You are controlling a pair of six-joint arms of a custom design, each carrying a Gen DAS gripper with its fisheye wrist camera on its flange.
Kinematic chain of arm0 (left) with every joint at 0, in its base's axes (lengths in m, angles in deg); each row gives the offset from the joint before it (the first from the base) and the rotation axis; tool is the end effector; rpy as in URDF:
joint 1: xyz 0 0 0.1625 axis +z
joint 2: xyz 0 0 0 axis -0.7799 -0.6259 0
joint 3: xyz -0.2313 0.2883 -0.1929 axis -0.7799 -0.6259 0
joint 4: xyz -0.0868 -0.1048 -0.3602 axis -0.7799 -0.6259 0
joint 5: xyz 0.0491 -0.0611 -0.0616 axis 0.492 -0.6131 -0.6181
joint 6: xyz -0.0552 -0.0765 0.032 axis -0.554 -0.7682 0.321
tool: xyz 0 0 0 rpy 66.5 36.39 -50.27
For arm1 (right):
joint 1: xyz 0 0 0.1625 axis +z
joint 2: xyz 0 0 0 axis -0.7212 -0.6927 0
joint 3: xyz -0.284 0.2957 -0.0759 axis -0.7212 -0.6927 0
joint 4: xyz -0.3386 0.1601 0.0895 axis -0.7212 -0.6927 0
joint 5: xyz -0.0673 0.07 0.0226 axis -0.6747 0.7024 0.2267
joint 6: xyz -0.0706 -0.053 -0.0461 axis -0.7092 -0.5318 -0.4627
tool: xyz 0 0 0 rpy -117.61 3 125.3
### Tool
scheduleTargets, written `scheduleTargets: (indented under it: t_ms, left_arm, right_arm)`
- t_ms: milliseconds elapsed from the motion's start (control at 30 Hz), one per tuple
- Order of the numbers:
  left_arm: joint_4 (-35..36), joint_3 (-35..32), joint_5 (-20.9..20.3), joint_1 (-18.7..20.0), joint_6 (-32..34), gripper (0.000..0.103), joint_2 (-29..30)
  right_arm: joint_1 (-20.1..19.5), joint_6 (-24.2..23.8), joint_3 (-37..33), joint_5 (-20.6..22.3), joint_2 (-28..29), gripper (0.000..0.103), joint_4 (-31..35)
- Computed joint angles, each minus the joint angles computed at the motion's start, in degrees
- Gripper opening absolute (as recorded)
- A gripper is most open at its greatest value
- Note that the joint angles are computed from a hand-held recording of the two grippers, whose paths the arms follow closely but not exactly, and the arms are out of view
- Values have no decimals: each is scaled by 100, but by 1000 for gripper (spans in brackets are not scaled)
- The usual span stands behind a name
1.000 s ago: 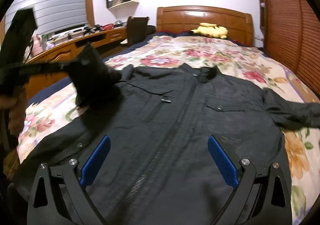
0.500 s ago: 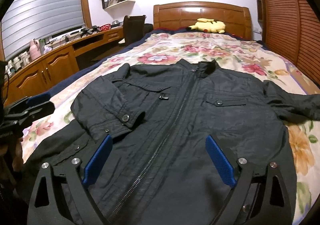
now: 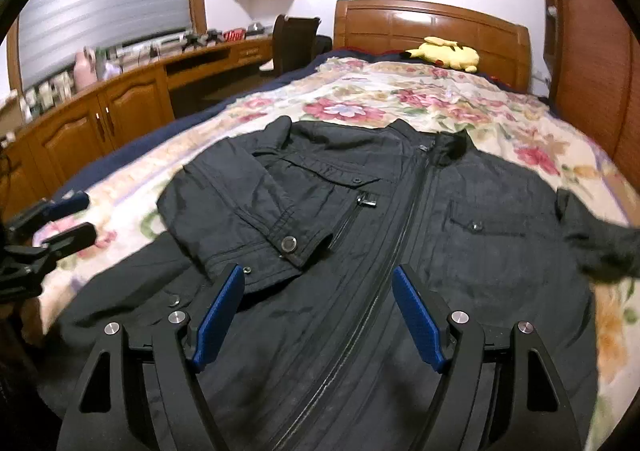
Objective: Fold large clothes
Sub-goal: 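Grasp the jacket side edge near the hem with the right tool, then fold the grasped side panel over toward the zipper with the right tool, release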
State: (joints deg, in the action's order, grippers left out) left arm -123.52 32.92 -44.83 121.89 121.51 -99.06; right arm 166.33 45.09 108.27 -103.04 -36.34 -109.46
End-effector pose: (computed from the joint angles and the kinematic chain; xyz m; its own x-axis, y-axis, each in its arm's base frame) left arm -0.0350 -0.6093 0.3986 -0.6855 0.3974 -0.6101 0.7198 0.4963 -0.4854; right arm 0.4051 -0.5625 0.0690 -0.6655 -0.1884 0.7222 -0.6918 0.5191 -0.5020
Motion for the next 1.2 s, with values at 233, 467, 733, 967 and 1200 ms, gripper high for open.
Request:
scheduleTargets:
  t_ms: [233,467,733,967,1200]
  left_arm:
    - [147,-99,-137,104,-97,79,-38]
    - [170,-163,-140,194,-125,79,-30]
    - [282,-217,-185,239,-119,79,-4]
    - [314,-208,-208,262,-120,79,-41]
    - [301,-180,-321,263,-132,79,-85]
  right_arm:
    - [-167,27,-1154,-81,332,77,1251]
    - [-345,416,-2298,-109,804,76,2445]
    - [-434,865,-3333,-234,1273,61,3705]
    - [-479,1038,-3411,-73,1269,36,4025]
    - [-333,387,-2686,26,1000,9,2789]
